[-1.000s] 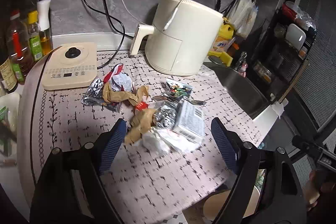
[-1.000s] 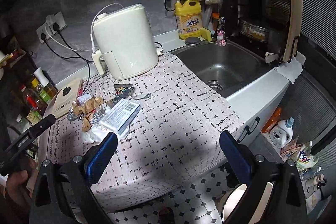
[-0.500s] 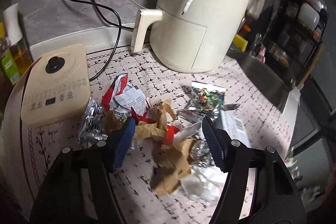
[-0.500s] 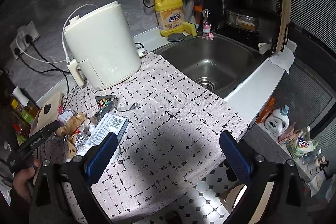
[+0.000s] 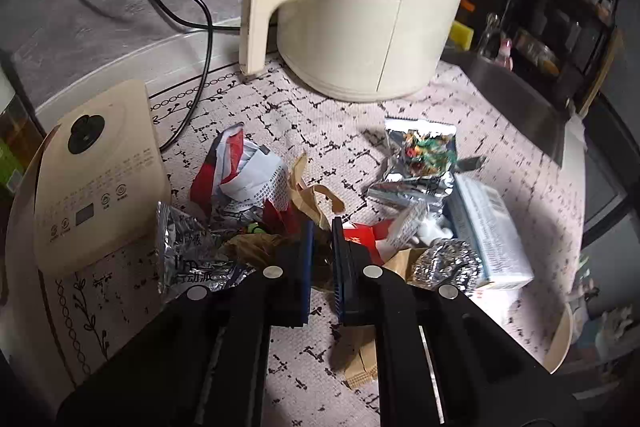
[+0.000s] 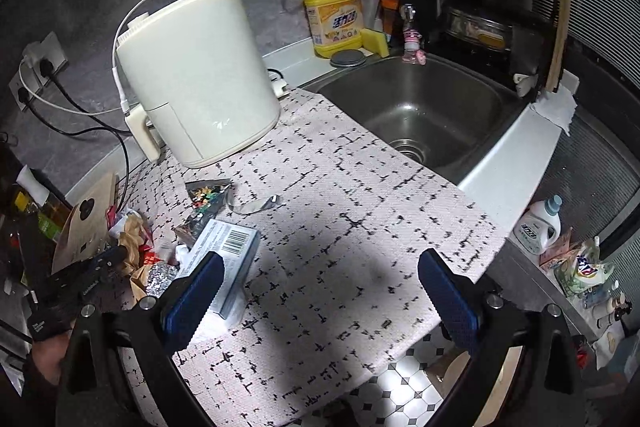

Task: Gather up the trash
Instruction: 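Grasp the brown paper with the left tool while the right tool grasps the snack bag, then lift the brown paper with the left tool while the right tool carries the snack bag to the bin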

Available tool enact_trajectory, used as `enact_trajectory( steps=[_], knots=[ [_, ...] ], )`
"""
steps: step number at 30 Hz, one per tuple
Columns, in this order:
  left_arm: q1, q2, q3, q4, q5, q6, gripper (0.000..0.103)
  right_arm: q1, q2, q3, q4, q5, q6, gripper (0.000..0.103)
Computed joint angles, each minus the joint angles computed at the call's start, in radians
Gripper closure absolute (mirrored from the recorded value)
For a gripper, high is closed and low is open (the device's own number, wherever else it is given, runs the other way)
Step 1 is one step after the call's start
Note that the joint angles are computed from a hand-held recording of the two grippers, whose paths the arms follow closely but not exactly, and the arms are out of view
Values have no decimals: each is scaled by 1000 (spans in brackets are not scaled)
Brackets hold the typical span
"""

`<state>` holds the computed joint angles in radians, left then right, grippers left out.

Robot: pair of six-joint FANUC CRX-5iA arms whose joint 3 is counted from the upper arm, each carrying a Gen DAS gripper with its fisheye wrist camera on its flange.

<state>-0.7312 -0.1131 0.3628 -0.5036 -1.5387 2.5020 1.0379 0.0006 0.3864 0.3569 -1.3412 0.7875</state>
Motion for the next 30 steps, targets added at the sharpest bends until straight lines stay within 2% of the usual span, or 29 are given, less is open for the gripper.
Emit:
enact_trajectory(
  steps=[2, 7, 12, 16, 19, 26, 27, 28, 29, 30],
  knots=[
    [-6, -28, -11, -5, 24, 27, 94, 2, 17, 17, -18, 5, 16, 8],
    [-79, -62, 17, -100, -8, 114, 94, 3, 70, 78, -77, 21, 88, 10],
    [-167, -81, 38, -202, -90, 204, 94, -24, 160, 209, -228, 11, 245, 32],
    [-237, -98, 37, -267, -169, 279, 94, -63, 265, 351, -375, -49, 318, 51],
    [-292, -103, 42, -314, -228, 322, 94, -77, 345, 447, -432, -95, 337, 54],
    [-395, -111, 44, -385, -340, 419, 94, -91, 498, 624, -457, -193, 320, 59],
    [-407, -111, 44, -392, -356, 431, 94, -92, 530, 663, -456, -224, 307, 63],
    [-416, -110, 47, -398, -369, 439, 94, -95, 549, 685, -457, -241, 302, 73],
    [-428, -110, 47, -406, -381, 449, 94, -97, 561, 699, -459, -250, 301, 86],
    [-440, -110, 48, -413, -393, 460, 94, -100, 568, 708, -468, -251, 306, 88]
  ],
)
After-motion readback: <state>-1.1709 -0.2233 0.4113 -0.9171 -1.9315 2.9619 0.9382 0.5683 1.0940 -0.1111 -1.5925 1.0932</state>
